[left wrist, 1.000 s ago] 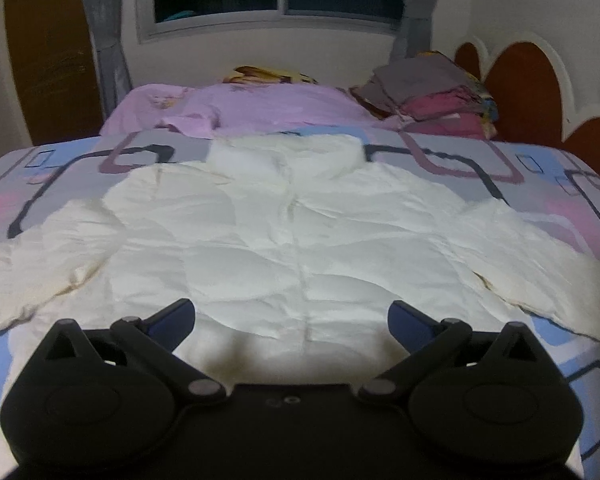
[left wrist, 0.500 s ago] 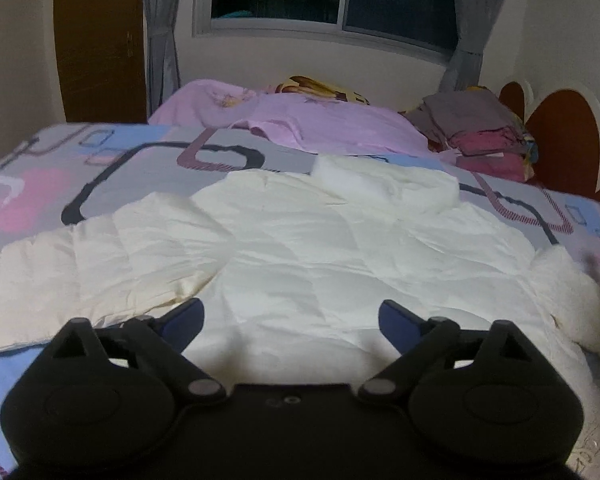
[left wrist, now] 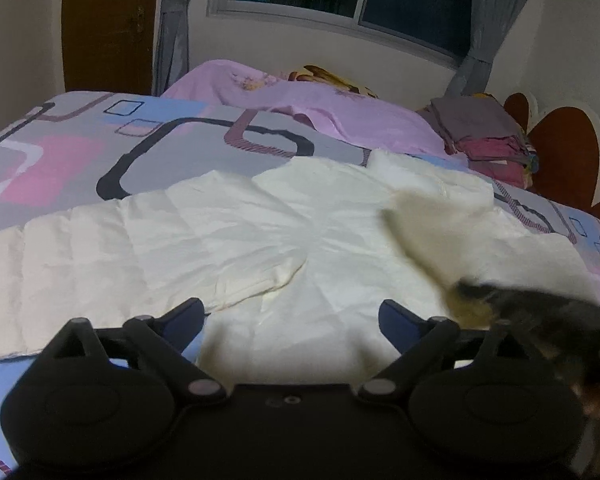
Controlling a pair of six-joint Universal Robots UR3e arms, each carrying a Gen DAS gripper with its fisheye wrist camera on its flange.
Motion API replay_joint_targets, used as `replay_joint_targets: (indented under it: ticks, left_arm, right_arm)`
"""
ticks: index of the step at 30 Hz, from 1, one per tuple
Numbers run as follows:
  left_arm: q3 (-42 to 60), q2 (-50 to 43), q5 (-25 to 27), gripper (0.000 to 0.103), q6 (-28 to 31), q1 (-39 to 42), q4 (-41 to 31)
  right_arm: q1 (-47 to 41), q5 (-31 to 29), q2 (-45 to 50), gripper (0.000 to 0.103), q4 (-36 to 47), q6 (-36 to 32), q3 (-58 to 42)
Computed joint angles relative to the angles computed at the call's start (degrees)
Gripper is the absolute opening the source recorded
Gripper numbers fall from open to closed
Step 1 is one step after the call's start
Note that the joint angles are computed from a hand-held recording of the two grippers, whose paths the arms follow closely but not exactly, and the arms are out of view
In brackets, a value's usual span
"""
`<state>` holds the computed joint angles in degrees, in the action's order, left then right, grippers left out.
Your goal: Fold large clothes
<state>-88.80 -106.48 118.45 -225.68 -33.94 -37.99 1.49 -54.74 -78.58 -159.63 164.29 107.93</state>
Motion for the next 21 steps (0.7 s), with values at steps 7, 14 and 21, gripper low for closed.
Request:
replay_joint_targets:
  ticks: [7,14,21]
  left_arm:
    - [-0.32,-3.5,-7.44,0.099,4.04,2.57,9.54]
    - [7.46,-14.75,-20.73,0.078,5.04,8.56,14.41]
    - [10.35,-19.65,-27.6,0.017,5.14,11.78,18.01]
  right_arm:
    - [-7.97,6.44,-11.81,0.068,-9.4,0.46,14.66]
    - [-23.78,2.94,-16.78,0.042,-6.09,6.21,13.58]
    - [-35.52,2.64,-14.84,0.014,5.6,4.99,9.46]
